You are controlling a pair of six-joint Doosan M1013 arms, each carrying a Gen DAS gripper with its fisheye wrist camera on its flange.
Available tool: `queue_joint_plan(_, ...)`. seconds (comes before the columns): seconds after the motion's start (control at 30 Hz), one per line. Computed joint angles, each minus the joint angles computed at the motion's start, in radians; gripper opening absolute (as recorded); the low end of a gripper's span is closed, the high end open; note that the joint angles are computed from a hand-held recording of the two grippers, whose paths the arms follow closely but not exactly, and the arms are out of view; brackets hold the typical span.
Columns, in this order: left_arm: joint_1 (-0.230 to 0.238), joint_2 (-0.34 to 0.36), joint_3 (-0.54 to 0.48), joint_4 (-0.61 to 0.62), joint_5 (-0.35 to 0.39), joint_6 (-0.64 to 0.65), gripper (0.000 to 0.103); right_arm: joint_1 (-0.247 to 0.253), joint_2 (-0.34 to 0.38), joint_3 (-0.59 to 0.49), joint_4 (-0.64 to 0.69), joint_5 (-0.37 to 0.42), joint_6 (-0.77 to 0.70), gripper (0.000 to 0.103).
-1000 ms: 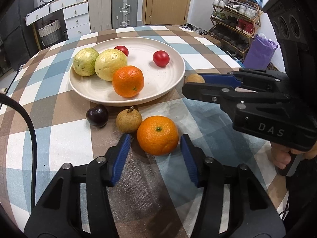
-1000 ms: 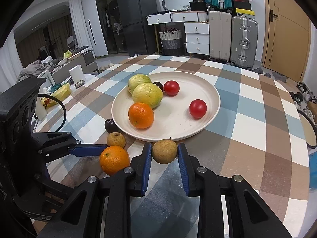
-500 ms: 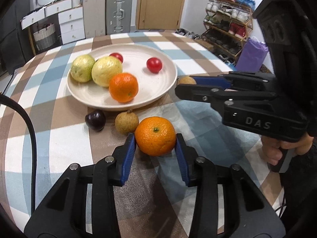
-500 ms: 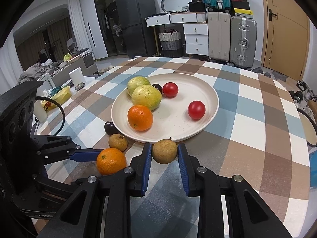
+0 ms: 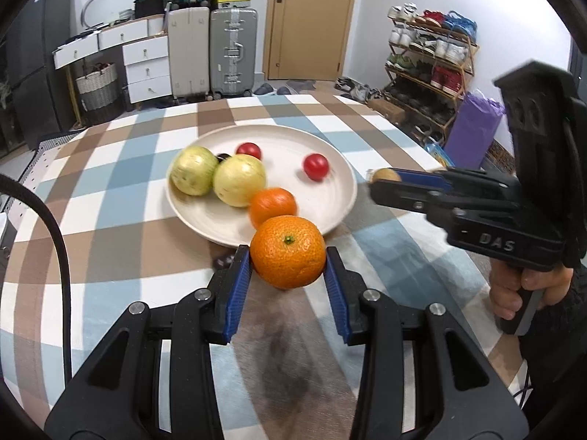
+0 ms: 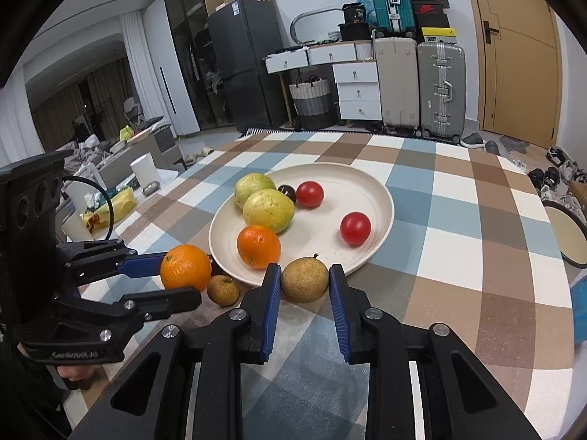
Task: Organize fruits
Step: 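Carry the orange onto the plate with the left gripper while the right gripper releases the brown fruit there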
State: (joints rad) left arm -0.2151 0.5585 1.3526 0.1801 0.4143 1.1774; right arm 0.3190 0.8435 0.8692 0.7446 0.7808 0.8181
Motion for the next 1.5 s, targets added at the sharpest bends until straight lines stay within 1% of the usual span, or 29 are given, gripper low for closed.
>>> queue_joint_plan(0.13,0.01,0.001,-0.007,0.046,-0.001,-0.042,0.037,0.0,-0.01,0.017,0.009,-0.042,-0.004,0.027)
queue_joint_plan(0.33,0.026,0.015,-0.035,0.084,0.007,-0.083,0.037,0.003,-0.008,0.015,-0.011,-0.064,0.011,0.027)
queue_joint_plan(0.6,0.042,0.047,-0.08,0.078,0.03,-0.086,0.037,0.002,0.005,-0.005,0.01,-0.036,0.001,0.027)
queue_joint_plan(0.87,0.049,0.072,-0.112,0.094,0.039,-0.1,0.037,0.006,0.02,-0.049,-0.01,-0.026,0.039,0.027)
queue_joint_plan(1.0,0.051,0.082,-0.126,0.105,0.042,-0.094,0.037,0.013,0.039,-0.092,-0.052,-0.015,0.078,0.027)
queue_joint_plan(1.23,0.061,0.099,-0.14,0.06,0.047,-0.059,0.037,0.021,0.084,-0.176,-0.089,0.033,0.124,0.027)
queue_joint_plan(1.37,0.067,0.105,-0.14,0.002,0.039,-0.007,0.037,0.02,0.093,-0.186,-0.089,0.038,0.143,0.027)
queue_joint_plan(1.5,0.062,0.111,-0.146,0.024,0.053,-0.009,0.037,0.018,0.101,-0.189,-0.097,0.048,0.165,0.027)
